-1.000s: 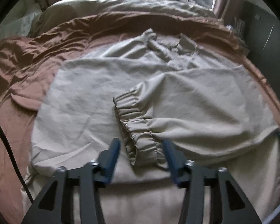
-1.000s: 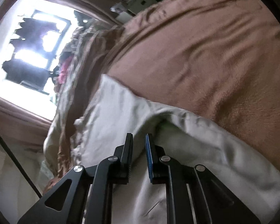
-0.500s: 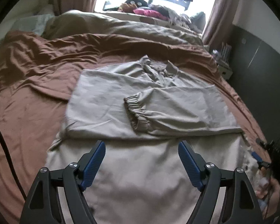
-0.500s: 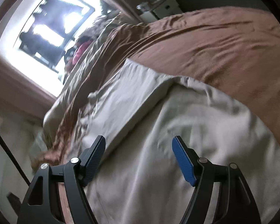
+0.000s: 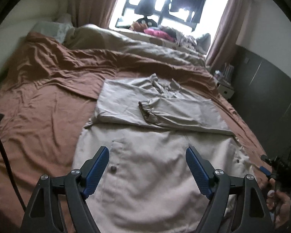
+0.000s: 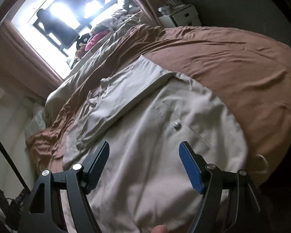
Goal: Fold large clothes
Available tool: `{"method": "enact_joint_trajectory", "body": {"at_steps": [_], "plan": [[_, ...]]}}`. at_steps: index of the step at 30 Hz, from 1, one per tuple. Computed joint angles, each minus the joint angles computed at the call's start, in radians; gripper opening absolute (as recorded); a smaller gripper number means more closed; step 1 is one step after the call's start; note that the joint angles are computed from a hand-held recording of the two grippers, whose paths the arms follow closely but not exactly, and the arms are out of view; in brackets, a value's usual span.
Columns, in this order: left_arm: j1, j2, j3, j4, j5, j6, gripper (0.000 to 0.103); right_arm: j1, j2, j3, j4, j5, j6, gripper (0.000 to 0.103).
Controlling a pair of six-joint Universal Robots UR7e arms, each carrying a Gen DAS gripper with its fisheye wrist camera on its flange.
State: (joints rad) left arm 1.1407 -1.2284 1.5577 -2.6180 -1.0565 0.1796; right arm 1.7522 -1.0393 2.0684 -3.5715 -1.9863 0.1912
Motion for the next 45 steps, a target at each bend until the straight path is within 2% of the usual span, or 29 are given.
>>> {"method": "enact_joint_trajectory", "body": {"at_steps": [3, 5, 7, 10, 13, 15, 18, 20, 24, 28, 33, 36, 39, 40, 42, 45], "plan": [[-0.023, -0.073, 0.1, -0.097, 0.044, 0.026, 0.082, 0.021, -0.039, 0.064, -0.035, -0.026, -0.013, 0.079], [-0.032, -0.108, 0.142, -0.12, 0.055, 0.028, 0.082, 0.039, -0.056, 0.102, -0.066, -0.058, -0.025, 0.088], [-0.04, -0.149, 0.183, -0.126, 0.06, 0.033, 0.082, 0.053, -0.072, 0.138, -0.1, -0.076, -0.044, 0.089], [-0.063, -0.196, 0.237, -0.149, 0.136, 0.034, 0.082, 0.069, -0.101, 0.189, -0.144, -0.079, -0.059, 0.089], [-0.06, -0.247, 0.263, -0.108, 0.101, -0.006, 0.082, 0.076, -0.119, 0.226, -0.17, -0.084, -0.076, 0.09], [-0.073, -0.277, 0.289, -0.097, 0.13, -0.004, 0.082, 0.085, -0.127, 0.255, -0.203, -0.086, -0.107, 0.092], [-0.092, -0.327, 0.333, -0.096, 0.151, 0.01, 0.082, 0.097, -0.14, 0.296, -0.226, -0.098, -0.149, 0.101], [-0.103, -0.362, 0.361, -0.095, 0.157, 0.011, 0.083, 0.092, -0.152, 0.33, -0.254, -0.073, -0.175, 0.103], [-0.126, -0.436, 0.419, -0.108, 0.174, 0.008, 0.1, 0.078, -0.169, 0.403, -0.335, -0.042, -0.2, 0.103], [-0.146, -0.5, 0.46, -0.096, 0.19, 0.01, 0.103, 0.073, -0.181, 0.455, -0.371, -0.053, -0.249, 0.103], [-0.135, -0.54, 0.48, -0.05, 0.176, 0.002, 0.103, 0.072, -0.188, 0.495, -0.397, -0.065, -0.282, 0.103], [-0.122, -0.557, 0.494, -0.045, 0.162, 0.011, 0.103, 0.08, -0.214, 0.504, -0.356, -0.09, -0.274, 0.103], [-0.095, -0.565, 0.496, -0.044, 0.137, 0.022, 0.103, 0.081, -0.247, 0.508, -0.294, -0.107, -0.253, 0.103], [-0.082, -0.567, 0.496, -0.045, 0.129, 0.024, 0.103, 0.063, -0.263, 0.52, -0.284, -0.07, -0.251, 0.103], [-0.049, -0.567, 0.487, -0.031, 0.1, 0.019, 0.103, 0.057, -0.278, 0.528, -0.276, -0.048, -0.251, 0.103], [0.0, -0.556, 0.466, -0.01, 0.063, -0.002, 0.102, 0.05, -0.294, 0.525, -0.224, -0.074, -0.247, 0.103]]}}
